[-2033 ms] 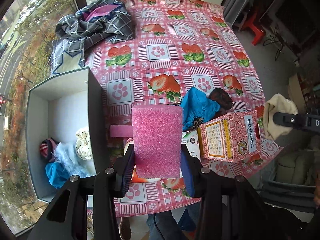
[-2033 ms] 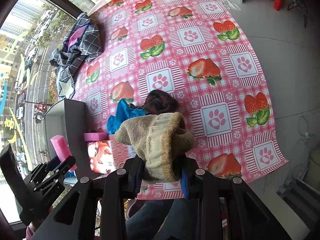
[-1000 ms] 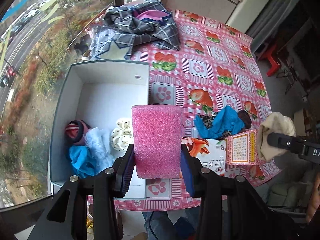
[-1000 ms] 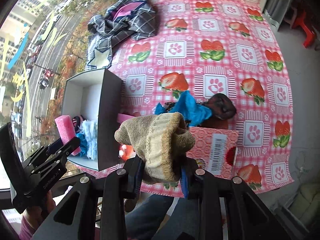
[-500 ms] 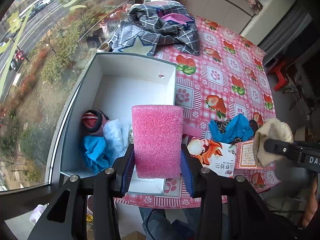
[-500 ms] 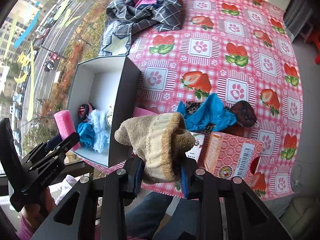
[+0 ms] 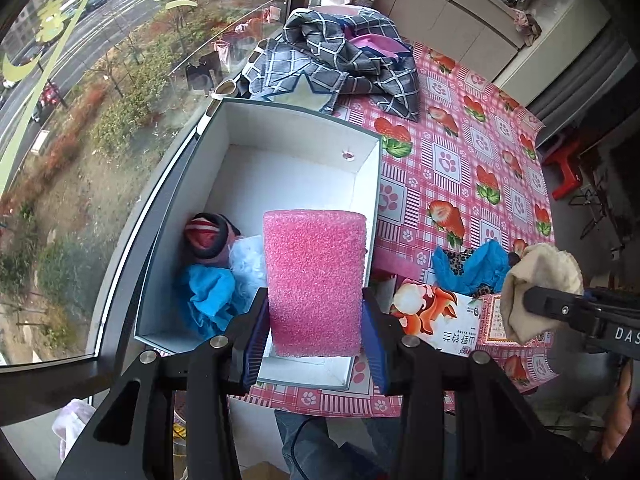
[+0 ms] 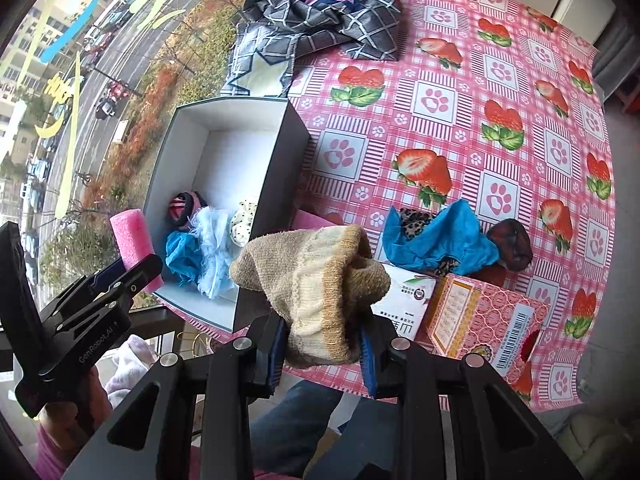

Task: Organize soft objects
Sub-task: 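Bring the held sponge and sock over the open white box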

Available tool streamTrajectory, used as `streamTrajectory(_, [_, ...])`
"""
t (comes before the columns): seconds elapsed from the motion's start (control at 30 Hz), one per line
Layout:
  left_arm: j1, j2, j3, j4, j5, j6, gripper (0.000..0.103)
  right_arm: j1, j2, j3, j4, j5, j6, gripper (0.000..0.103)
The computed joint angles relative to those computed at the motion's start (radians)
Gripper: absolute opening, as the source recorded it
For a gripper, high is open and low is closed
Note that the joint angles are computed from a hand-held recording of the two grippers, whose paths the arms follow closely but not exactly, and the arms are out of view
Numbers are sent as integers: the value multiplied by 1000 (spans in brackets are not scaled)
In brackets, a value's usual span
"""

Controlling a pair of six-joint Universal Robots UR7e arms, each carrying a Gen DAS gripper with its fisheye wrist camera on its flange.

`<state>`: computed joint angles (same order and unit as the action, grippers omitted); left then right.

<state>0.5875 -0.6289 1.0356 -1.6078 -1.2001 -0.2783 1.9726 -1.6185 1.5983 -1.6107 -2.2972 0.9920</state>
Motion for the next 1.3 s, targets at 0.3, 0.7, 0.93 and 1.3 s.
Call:
streamTrajectory(0.3, [16,-3,-9,10,7,-19,47,-5,40,-32,6,8,-24,31])
streamTrajectory(0.7, [34,2,-27,29,14,-38,47,-20,81,-61,4,27,-66,31])
streamTrajectory(0.93, [40,7,-36,39,16,-44,47,-27,100,-76,7,38,-84,31])
streamTrajectory(1.3, [51,19,-53,67,29,-63,47,-42,140,-103,9,53,-129,31])
